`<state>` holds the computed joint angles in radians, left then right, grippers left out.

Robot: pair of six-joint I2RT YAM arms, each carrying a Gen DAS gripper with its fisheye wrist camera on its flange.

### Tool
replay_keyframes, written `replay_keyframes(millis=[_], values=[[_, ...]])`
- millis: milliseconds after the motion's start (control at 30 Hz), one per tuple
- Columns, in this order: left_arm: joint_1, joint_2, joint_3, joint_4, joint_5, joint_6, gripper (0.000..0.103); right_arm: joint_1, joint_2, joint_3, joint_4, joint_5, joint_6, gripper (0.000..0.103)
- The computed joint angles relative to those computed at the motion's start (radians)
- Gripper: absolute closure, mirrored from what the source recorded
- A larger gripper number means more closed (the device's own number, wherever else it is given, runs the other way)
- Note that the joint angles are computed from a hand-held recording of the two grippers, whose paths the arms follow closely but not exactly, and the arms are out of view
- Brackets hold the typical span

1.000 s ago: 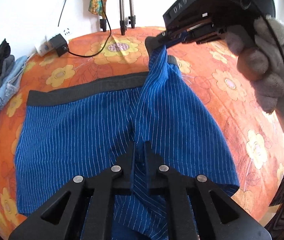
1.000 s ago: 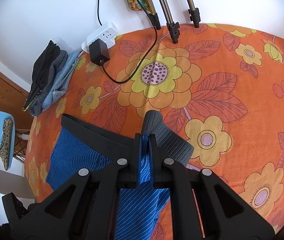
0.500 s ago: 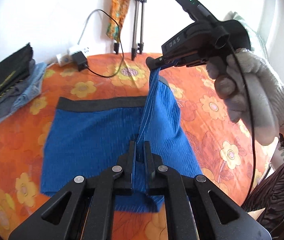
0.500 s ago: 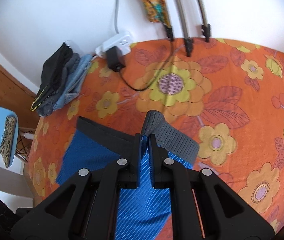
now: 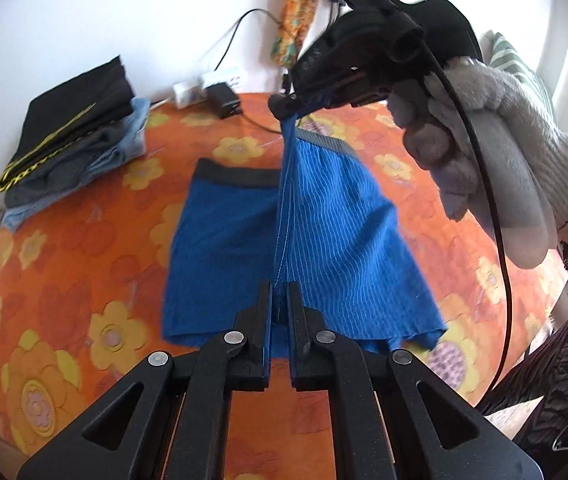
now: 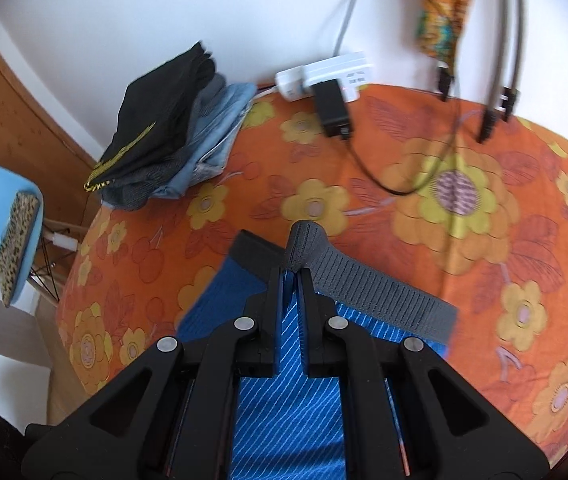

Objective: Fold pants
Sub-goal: 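Lift the waistband with the right gripper and fold the briefs in half lengthwise, then release the folded briefs from both grippers onto the bed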

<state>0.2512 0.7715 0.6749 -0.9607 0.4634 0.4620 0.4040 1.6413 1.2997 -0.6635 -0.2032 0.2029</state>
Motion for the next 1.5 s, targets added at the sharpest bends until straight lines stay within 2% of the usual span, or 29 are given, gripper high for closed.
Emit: replay_keyframes(millis=[200, 567, 733, 1133, 1200, 1267, 1333, 1433, 1500], values=[[0.139, 0.098, -0.022, 0.028, 0.047, 0.11, 0.098, 0.078, 0.13, 0.082, 0.011, 0.058, 0.031, 0.096], [0.3, 0.243, -0.028, 0.072, 0.077, 0.213, 0.098, 0.159, 0.319, 0.231, -0.001, 0.1, 0.051, 0.096], [0.33, 0.292, -0.029, 0.106, 0.069, 0.213, 0.098, 0.17, 0.369, 0.268, -0.004, 0.111, 0.058, 0.096], [0.279, 0.337, -0.034, 0.171, 0.029, 0.152, 0.098, 0.176, 0.417, 0.297, 0.01, 0.114, 0.058, 0.096], [0.275, 0.338, -0.03, 0.169, 0.021, 0.149, 0.096, 0.17, 0.411, 0.29, 0.02, 0.101, 0.057, 0.09], [0.27, 0.352, -0.023, 0.168, 0.007, 0.141, 0.095, 0.162, 0.383, 0.26, 0.052, 0.109, 0.065, 0.064], [0.271, 0.357, -0.02, 0.174, -0.006, 0.129, 0.088, 0.147, 0.35, 0.23, 0.082, 0.101, 0.07, 0.05], [0.292, 0.355, -0.011, 0.168, -0.014, 0.129, 0.076, 0.106, 0.295, 0.187, 0.106, 0.052, 0.069, 0.049], [0.313, 0.347, -0.001, 0.161, -0.013, 0.135, 0.072, 0.082, 0.253, 0.155, 0.111, 0.031, 0.062, 0.049]])
